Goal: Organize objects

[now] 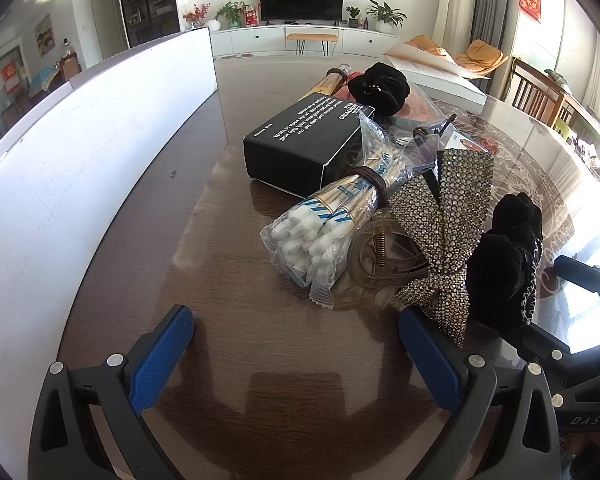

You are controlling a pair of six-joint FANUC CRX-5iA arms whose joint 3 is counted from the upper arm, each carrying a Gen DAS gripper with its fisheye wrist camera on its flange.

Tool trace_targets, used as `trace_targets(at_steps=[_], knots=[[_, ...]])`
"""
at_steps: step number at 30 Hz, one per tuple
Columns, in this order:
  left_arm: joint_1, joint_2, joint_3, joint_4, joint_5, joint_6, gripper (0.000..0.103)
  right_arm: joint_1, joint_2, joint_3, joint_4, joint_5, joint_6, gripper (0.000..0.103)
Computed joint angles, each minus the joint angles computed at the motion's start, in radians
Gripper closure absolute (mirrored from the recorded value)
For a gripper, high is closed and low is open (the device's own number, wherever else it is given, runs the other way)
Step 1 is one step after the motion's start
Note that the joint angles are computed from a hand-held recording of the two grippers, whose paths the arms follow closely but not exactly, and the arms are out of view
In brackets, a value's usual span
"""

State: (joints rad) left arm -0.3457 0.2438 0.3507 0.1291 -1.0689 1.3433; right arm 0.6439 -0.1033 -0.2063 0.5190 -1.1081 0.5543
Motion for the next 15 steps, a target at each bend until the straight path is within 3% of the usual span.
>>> trace_targets(at_steps=[15], knots=[[-0.002, 0.01, 0.017, -0.001, -0.009, 0.003, 0.0, 0.001, -0.002, -0.003, 0.002, 0.003, -0.002, 0.0]])
